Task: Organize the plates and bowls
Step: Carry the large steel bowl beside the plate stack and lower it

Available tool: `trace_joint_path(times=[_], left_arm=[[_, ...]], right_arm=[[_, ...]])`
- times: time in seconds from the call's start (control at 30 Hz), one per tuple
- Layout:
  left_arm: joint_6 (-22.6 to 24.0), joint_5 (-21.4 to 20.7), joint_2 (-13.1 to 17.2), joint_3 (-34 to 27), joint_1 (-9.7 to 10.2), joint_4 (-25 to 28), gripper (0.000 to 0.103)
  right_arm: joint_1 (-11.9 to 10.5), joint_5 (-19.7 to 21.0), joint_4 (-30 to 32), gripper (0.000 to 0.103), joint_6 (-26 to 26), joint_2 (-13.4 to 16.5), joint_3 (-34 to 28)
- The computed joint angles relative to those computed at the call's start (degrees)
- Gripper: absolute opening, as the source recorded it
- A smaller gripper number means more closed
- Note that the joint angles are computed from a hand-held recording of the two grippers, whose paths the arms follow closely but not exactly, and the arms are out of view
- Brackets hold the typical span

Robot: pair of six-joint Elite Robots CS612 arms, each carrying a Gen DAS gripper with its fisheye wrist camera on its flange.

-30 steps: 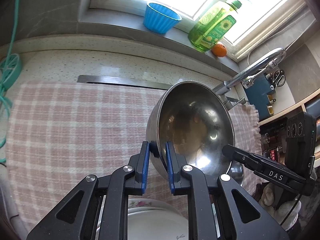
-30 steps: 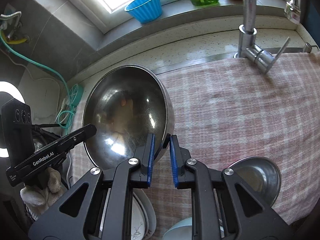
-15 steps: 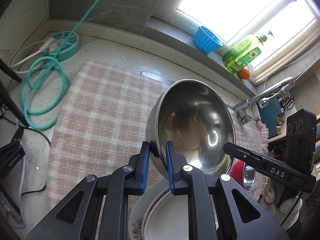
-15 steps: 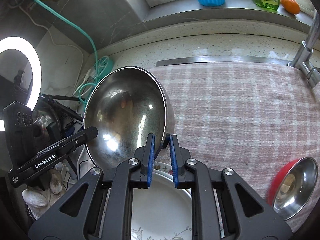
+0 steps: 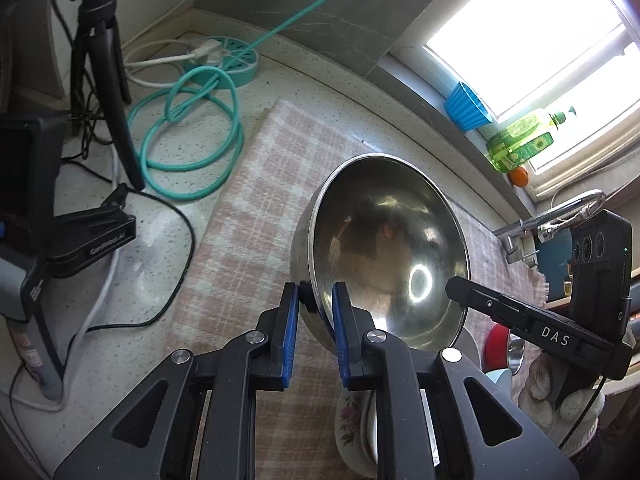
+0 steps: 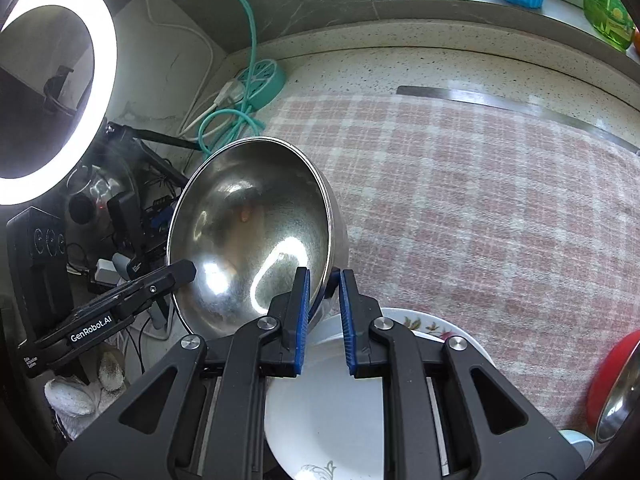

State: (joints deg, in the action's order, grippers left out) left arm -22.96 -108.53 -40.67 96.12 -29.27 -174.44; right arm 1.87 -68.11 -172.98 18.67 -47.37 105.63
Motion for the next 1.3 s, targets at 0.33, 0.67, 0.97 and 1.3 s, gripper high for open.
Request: trace_joint_path(times=[0.33, 0.67, 0.97, 1.3], left_arm=[[-0.68, 0.94, -0.68, 2.54, 0.70, -0.26, 0.016], [-0.97, 1.30, 0.01, 2.22, 0.81, 0.68, 0.016], [2.23, 5.22, -0.49, 2.63, -0.18, 1.04, 0.016], [4.46, 8.85, -1.28, 3.45, -0.80, 0.20, 0.016]], right_arm=[[1.24, 0.47, 3.12, 0.015, -1.80, 1.03, -1.59], [1.68, -0.42, 4.79, 0.015, -1.39, 2.36, -2.90], [1.85, -1.58, 4.55, 0.015, -1.73, 2.05, -2.88], [1.67, -3.57, 1.65, 0.042, -1.40, 1.03, -1.34]])
